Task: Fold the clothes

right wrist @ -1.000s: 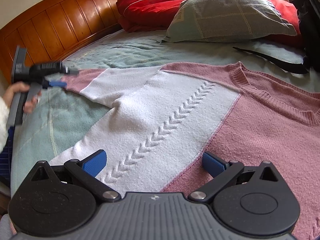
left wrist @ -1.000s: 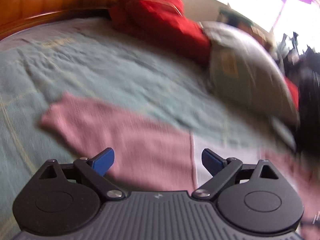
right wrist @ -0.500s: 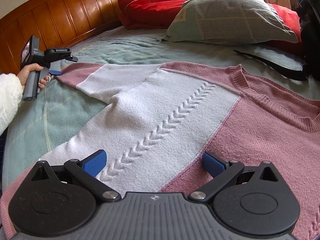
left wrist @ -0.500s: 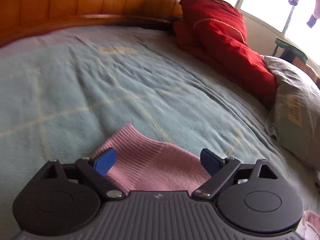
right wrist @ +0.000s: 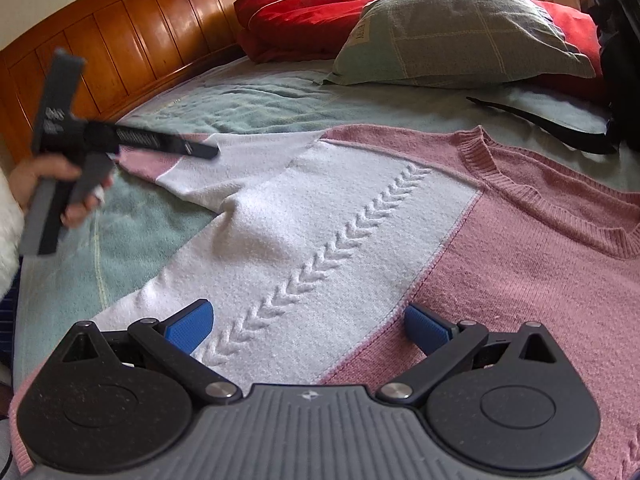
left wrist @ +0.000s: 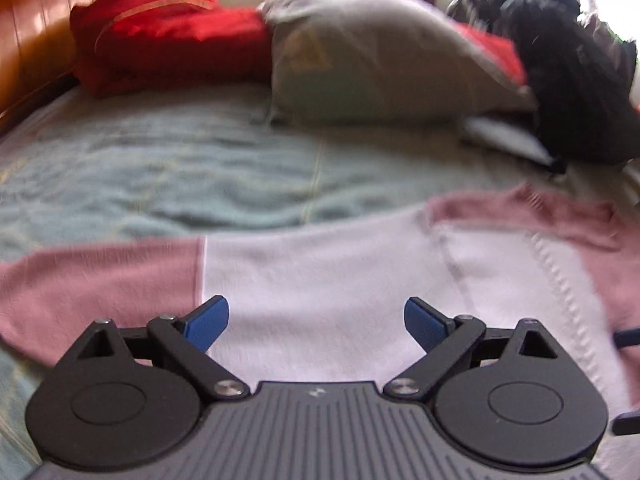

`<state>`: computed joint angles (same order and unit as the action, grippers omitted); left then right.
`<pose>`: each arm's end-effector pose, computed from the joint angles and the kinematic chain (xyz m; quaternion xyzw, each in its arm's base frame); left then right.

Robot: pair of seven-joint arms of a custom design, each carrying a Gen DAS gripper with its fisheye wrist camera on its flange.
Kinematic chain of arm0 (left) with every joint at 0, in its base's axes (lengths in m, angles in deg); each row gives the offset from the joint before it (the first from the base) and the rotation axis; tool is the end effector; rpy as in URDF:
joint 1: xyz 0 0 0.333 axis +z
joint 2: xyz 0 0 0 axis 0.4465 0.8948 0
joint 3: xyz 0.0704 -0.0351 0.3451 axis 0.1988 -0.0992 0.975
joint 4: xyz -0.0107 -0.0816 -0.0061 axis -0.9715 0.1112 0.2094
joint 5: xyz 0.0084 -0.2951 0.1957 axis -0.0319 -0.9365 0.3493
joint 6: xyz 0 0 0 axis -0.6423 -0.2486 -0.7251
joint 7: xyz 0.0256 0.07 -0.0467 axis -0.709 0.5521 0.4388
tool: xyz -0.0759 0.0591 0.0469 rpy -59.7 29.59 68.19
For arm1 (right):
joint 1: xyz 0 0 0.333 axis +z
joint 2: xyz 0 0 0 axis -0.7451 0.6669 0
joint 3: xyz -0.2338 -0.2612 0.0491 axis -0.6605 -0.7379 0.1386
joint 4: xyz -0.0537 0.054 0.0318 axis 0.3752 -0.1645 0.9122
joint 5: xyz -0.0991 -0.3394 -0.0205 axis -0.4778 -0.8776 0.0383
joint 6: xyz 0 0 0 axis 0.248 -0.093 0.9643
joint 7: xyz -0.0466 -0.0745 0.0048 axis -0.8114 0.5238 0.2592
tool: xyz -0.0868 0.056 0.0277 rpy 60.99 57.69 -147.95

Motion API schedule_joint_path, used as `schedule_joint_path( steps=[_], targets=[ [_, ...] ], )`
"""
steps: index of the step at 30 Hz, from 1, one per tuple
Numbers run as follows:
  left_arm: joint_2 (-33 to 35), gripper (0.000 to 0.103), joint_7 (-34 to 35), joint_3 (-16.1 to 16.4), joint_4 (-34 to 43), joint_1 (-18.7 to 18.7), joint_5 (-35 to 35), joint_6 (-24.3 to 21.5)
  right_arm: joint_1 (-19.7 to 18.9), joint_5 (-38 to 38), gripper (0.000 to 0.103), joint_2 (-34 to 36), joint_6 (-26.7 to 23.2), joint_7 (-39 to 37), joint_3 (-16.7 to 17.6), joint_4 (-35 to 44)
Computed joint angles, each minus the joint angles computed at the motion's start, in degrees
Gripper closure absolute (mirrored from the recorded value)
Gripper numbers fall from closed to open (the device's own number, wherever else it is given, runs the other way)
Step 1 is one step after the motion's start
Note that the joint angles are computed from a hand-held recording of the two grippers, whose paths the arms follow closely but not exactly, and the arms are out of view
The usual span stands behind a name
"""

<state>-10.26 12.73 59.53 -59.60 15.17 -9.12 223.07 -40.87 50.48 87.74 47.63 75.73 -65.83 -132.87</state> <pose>0.4926 -0.2268 0.4754 -0.7366 0.5758 -0.2331 0.2673 0.5499 0.0961 0.4680 -0.8570 0.3342 -0.0067 0.3922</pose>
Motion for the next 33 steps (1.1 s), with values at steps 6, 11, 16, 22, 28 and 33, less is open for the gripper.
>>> schedule_joint_path(
  steps=[6, 11, 16, 22, 28, 33],
  targets=[
    [-2.44, 0.010, 0.02, -1.41, -0.83, -1.67, -2.53, -9.14, -0.27, 0.02, 0.000, 0.30, -0.96, 0.26, -0.14, 0.46],
    [-3.40, 0.008, -0.88, -2.57, -0.79, -2.51, 1.83, 1.14, -0.23, -0.09, 0.000, 0.23, -0.75, 0.34, -0.06, 0.37],
    [2.69, 0.008, 4.53, -2.86, 3.98, -4.63, 6.01, 4.93, -0.04, -0.16, 0.000, 0.07, -0.09, -0.03, 0.02, 0.08],
    [4.90, 0.006, 3.48, -1.86, 4.68, -7.26, 7.78, -2.58, -0.03, -0.07, 0.000, 0.17, 0.01, -0.44, 0.03, 0.07],
    [0.83, 0.005, 0.40, -2.83, 0.02, -8.07, 9.10, -5.61, -0.06, -0.07, 0.000, 0.29, -0.22, -0.18, 0.02, 0.25],
    [0.34, 0.005, 3.45, -4.28, 2.27, -8.77, 8.31, -10.03, 0.23, -0.03, 0.000, 0.01, 0.93, -0.76, 0.18, -0.29]
  ],
)
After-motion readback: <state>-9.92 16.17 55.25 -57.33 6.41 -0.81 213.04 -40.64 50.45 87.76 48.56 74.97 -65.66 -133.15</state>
